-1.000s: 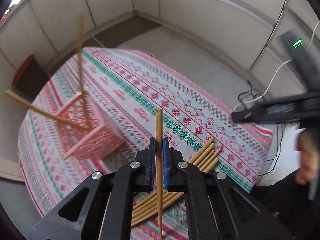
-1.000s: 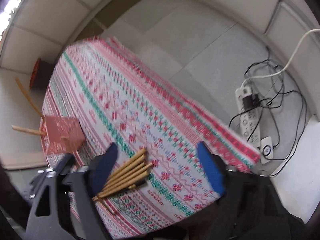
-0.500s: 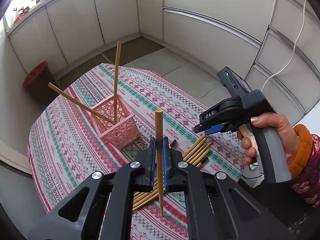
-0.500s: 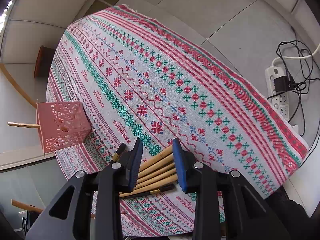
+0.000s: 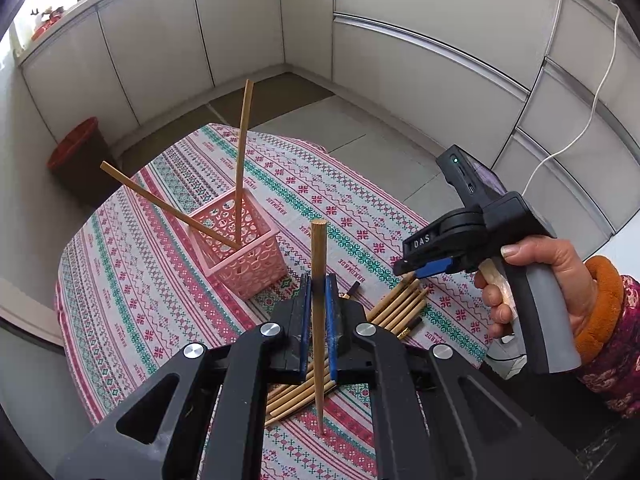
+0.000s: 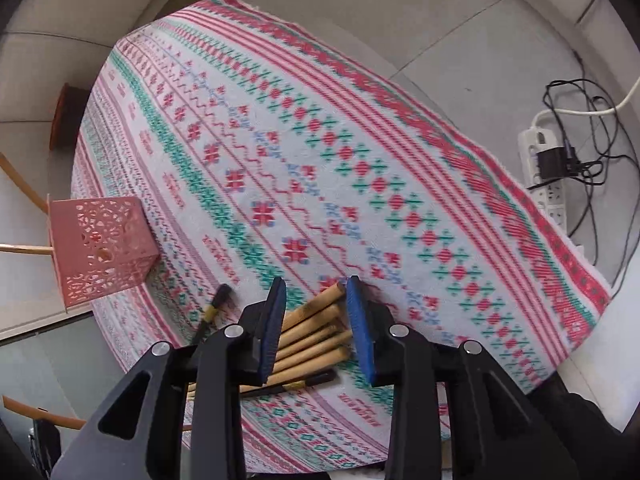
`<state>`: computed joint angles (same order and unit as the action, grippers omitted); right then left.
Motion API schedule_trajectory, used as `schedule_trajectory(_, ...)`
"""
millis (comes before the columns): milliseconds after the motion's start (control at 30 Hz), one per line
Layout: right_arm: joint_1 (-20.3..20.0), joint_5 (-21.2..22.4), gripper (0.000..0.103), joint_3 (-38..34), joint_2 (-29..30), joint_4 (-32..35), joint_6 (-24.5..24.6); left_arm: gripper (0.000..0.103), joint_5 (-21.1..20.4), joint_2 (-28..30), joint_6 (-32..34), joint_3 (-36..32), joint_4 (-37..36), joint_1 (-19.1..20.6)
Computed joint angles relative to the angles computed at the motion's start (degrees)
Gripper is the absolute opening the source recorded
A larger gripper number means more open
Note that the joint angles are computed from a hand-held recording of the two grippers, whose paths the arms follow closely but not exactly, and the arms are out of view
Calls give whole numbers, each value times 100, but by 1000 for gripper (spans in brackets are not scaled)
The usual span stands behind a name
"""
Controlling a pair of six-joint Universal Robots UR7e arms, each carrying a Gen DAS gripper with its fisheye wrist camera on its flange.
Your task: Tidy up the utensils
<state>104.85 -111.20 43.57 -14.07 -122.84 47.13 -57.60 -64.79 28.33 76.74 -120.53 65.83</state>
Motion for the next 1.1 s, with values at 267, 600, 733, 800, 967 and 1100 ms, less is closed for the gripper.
schedule_trajectory(267, 102, -322, 36, -1235, 696, 359, -294, 6, 54, -16, -84, -40, -11, 25)
schedule_trajectory(600, 199, -359, 40, -555, 438, -186, 559, 6, 29, -153, -133, 9, -40, 32)
schedule_trajectory(733, 268, -308, 40, -355, 306, -341, 495, 6, -9, -208, -160, 16, -56, 55)
schedule_trajectory(800, 287, -187, 40, -521, 386, -168, 491, 6, -33, -214, -180, -14, -45, 75)
schedule_trajectory(967, 219, -100, 40, -162, 275, -67, 842, 7, -89, -217, -203, -69, -44, 96)
schedule_trajectory(1100, 283, -144, 40, -258, 349, 102, 831, 7, -119, -211, -193, -84, -54, 97)
